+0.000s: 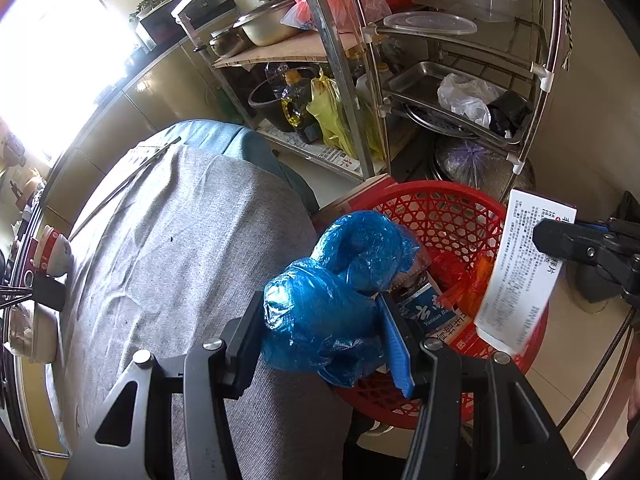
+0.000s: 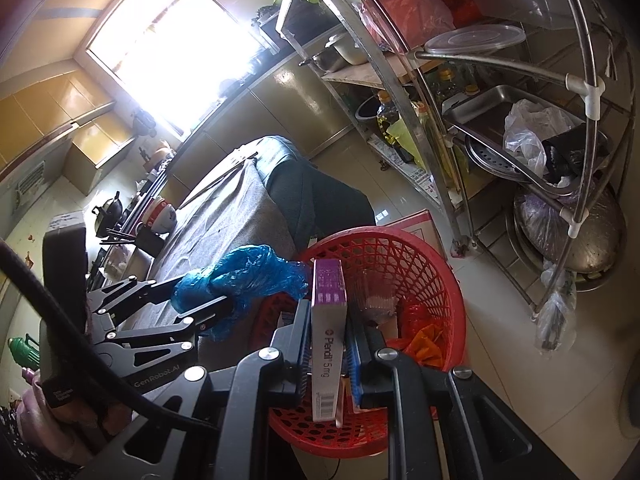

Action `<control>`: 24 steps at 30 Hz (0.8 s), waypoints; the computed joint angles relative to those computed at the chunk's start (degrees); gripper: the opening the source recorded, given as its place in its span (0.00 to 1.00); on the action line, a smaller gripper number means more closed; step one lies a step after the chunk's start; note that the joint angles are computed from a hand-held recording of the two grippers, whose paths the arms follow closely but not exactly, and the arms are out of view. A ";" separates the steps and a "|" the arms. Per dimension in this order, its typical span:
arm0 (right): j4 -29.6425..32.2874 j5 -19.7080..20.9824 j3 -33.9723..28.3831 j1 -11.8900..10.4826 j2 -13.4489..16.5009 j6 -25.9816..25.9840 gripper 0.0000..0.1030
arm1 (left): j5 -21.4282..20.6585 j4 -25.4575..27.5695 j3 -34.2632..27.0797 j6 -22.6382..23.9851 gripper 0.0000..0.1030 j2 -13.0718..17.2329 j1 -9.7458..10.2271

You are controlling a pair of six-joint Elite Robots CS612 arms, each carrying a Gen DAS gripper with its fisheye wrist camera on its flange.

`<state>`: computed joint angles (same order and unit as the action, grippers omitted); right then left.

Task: Collect trash
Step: 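Lower the white box into the red wastebasket and open the right tool, then open the left tool to drop the blue bag into the wastebasket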

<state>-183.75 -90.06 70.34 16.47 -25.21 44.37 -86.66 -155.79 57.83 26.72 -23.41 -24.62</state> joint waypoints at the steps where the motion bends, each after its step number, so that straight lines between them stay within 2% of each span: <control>1: -0.02 0.11 -0.12 -0.02 0.08 0.05 0.17 | 0.03 0.07 -0.02 -0.01 0.54 0.02 -0.02; 6: 0.42 0.76 -0.78 -0.11 0.47 0.23 0.19 | 0.16 0.42 -0.33 0.24 0.54 0.18 -0.11; 18: 2.60 3.48 -0.55 -0.98 0.50 4.70 0.23 | 1.62 1.69 -1.43 0.58 0.55 0.84 -0.45; 21: 2.01 4.20 -0.42 -1.27 0.63 6.00 0.32 | 1.87 2.43 -1.74 0.46 0.55 0.97 -0.53; 22: 1.77 4.41 -0.40 -1.33 0.65 6.50 0.38 | 1.91 2.56 -1.85 0.41 0.56 1.00 -0.55; 23: 1.60 4.32 -0.36 -1.34 0.66 6.75 0.51 | 1.93 2.65 -1.92 0.39 0.56 1.03 -0.53; 24: 1.41 3.81 -0.27 -1.27 0.61 6.86 0.57 | 1.89 2.75 -1.98 0.39 0.56 1.05 -0.50</control>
